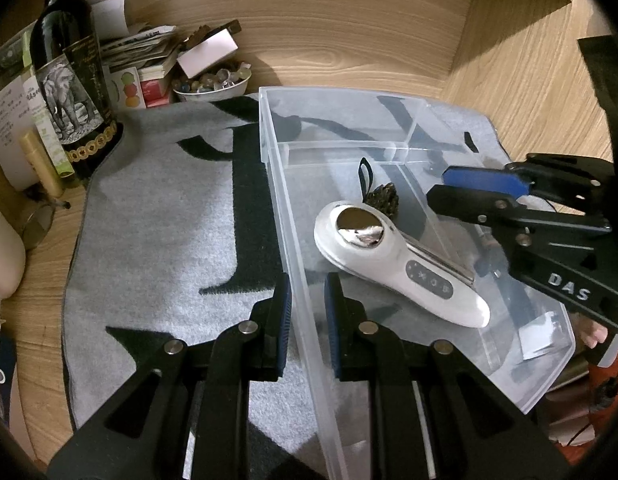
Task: Organize rigid objects
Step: 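Place the metal cylinder into the clear box beside the white device, then grasp the white plug adapter with the right gripper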
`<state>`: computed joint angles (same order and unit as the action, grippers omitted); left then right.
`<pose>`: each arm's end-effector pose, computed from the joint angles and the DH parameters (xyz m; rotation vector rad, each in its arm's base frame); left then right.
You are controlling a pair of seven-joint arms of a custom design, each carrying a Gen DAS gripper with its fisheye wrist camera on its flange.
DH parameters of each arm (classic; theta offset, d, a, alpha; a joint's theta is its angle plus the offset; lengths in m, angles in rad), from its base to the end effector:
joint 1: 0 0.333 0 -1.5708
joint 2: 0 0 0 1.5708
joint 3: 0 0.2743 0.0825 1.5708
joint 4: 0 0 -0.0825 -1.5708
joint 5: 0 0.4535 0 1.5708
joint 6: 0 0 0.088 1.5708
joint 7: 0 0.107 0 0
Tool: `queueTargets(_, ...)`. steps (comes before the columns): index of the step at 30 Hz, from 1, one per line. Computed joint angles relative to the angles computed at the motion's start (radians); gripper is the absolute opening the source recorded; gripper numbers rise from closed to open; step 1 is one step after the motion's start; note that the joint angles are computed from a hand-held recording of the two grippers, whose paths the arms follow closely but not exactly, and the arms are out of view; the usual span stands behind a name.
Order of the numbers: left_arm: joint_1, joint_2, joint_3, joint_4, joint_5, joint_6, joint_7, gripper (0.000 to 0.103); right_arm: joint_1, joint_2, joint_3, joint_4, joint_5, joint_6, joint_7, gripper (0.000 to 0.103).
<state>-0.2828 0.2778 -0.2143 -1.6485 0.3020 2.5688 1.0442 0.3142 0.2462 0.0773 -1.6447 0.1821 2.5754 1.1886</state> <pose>0.6563 -0.3460 0.4646 -1.7535 2.0221 -0.7960 0.6859 0.2749 0.4874 -2.2378 1.1160 -0.4745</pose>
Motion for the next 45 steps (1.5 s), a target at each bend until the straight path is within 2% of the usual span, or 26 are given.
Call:
queueTargets(6,-0.001,0.002,0.001,0.004,0.000,-0.011,-0.003,0.016,-0.006,-0.058,0.004,-0.075,0.035,0.084,0.000,0.047)
queueTargets(8,-0.001,0.003,0.000,0.007,-0.001,-0.016,-0.004,0.016,-0.006,-0.080,0.001,-0.105,0.035,0.123,0.014,0.060)
queueTargets(14,0.000,0.006,0.000,0.010,-0.005,-0.018,-0.002,0.016,-0.010,-0.165,-0.012,-0.216,0.008,0.247,0.098,0.083)
queueTargets(21,-0.005,0.010,0.006,0.013,0.018,-0.016,-0.007,0.016,-0.045,-0.295,-0.023,-0.380,-0.156,0.333,0.305,0.083)
queueTargets(25,-0.004,0.007,0.004,0.005,0.017,-0.011,-0.008,0.016,-0.093,-0.376,0.001,-0.484,-0.257,0.352,0.424,0.083)
queueTargets(29,-0.004,0.004,0.004,0.000,0.020,-0.007,-0.009,0.016,-0.133,-0.443,0.029,-0.577,-0.292,0.348,0.490,0.083)
queueTargets(32,-0.005,0.004,0.004,-0.001,0.023,-0.008,-0.010,0.016,-0.138,-0.473,0.037,-0.624,-0.281,0.327,0.496,0.083)
queueTargets(37,-0.005,0.004,0.004,-0.001,0.024,-0.008,-0.011,0.016,-0.096,-0.477,0.016,-0.653,-0.178,0.282,0.413,0.081)
queueTargets(39,-0.005,0.003,0.004,-0.002,0.024,-0.009,-0.011,0.016,-0.085,-0.470,0.011,-0.654,-0.143,0.273,0.386,0.075)
queueTargets(41,-0.005,0.002,0.004,-0.004,0.025,-0.011,-0.010,0.016,-0.065,-0.454,-0.003,-0.640,-0.089,0.250,0.337,0.054)
queueTargets(42,-0.005,0.002,0.004,-0.005,0.025,-0.012,-0.010,0.016,-0.056,-0.444,-0.010,-0.629,-0.059,0.231,0.309,0.049)
queueTargets(43,-0.005,0.002,0.004,-0.005,0.025,-0.012,-0.010,0.016,-0.050,-0.438,-0.015,-0.623,-0.034,0.221,0.285,0.040)
queueTargets(45,-0.005,0.002,0.003,-0.003,0.023,-0.014,-0.009,0.016,-0.055,-0.435,-0.011,-0.623,-0.027,0.224,0.275,0.040)
